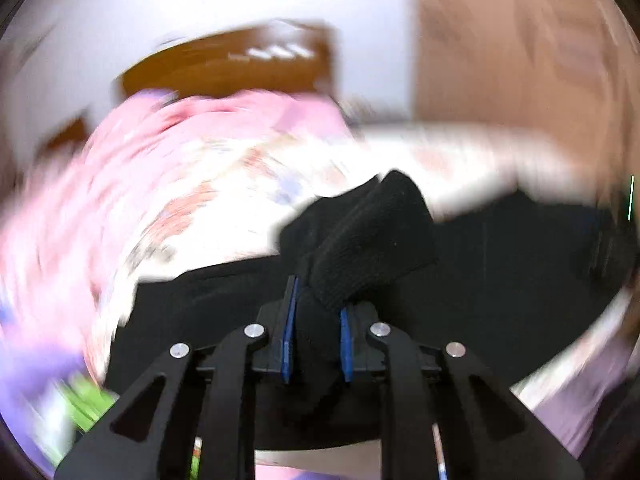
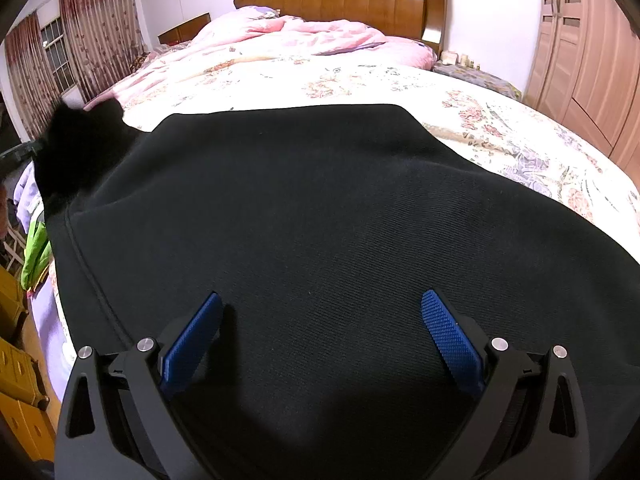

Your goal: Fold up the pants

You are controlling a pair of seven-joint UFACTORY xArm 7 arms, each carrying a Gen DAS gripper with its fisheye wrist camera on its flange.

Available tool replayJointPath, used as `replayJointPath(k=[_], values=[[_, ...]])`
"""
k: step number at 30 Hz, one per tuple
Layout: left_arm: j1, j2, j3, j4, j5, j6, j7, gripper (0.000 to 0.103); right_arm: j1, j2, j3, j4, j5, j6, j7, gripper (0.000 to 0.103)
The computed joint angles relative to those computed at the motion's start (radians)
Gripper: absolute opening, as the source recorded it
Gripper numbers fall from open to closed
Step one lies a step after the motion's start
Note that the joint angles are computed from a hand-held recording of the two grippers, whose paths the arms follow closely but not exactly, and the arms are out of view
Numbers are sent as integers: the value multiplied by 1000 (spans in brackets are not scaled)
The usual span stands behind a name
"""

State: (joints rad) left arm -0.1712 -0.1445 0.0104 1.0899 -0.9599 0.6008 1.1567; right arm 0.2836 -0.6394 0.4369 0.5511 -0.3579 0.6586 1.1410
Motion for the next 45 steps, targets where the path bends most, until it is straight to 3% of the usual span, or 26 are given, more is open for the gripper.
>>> replayJointPath(k=[3,7,8,10,12,15,16,21,24,25,27,28,29,30,31,33,34,35,36,38,41,45], values=[[72,66,77,54,-177,102,-132,17,0,1,0,1,-1,1,1,98],[163,149,71,59,-147,147,-330,27,-1,8,2,7,-6,11,0,98],[186,159,70,56,-202,186,-312,36,-1,10,2,9,-7,13,-1,98],[232,160,68,34,-341,271,-253,42,-1,15,2,13,-10,18,-3,98],[255,152,60,17,-394,309,-221,42,0,17,0,15,-12,21,-5,98],[258,156,39,17,-404,303,-212,36,0,22,-1,19,-16,25,-5,98],[254,146,31,11,-397,278,-219,19,1,21,-2,19,-16,26,-5,98],[236,124,15,6,-484,190,-126,18,4,19,-4,16,-16,20,-1,98],[226,146,15,7,-369,146,-255,19,4,14,-6,9,-15,11,1,98],[228,154,17,-1,-350,145,-282,26,5,10,-8,5,-14,6,2,98],[250,162,33,-16,-421,209,-250,30,4,7,-9,3,-11,0,2,98],[262,156,40,-27,-456,238,-240,46,3,7,-8,3,-11,-1,1,98],[283,144,56,-48,-532,299,-215,79,2,9,-6,4,-11,0,2,98],[296,131,66,-68,-596,320,-193,92,2,7,-7,4,-10,1,0,98],[304,114,73,-89,-656,315,-172,96,1,8,-6,5,-10,2,0,98],[326,113,95,-102,-719,344,-170,94,-1,11,-3,7,-11,4,1,98],[331,111,95,-105,-723,326,-180,85,-2,13,0,9,-12,5,2,98],[329,106,89,-105,-697,270,-198,67,-2,14,0,10,-13,5,3,98],[321,103,75,-99,-629,193,-214,60,-2,15,1,10,-14,6,4,98],[306,105,61,-89,-534,133,-223,44,-4,21,3,15,-17,10,4,98],[280,102,48,-91,-461,110,-183,38,-3,29,3,23,-21,20,2,98],[267,140,48,-59,-500,133,-183,38,-1,34,3,27,-26,25,6,98]])
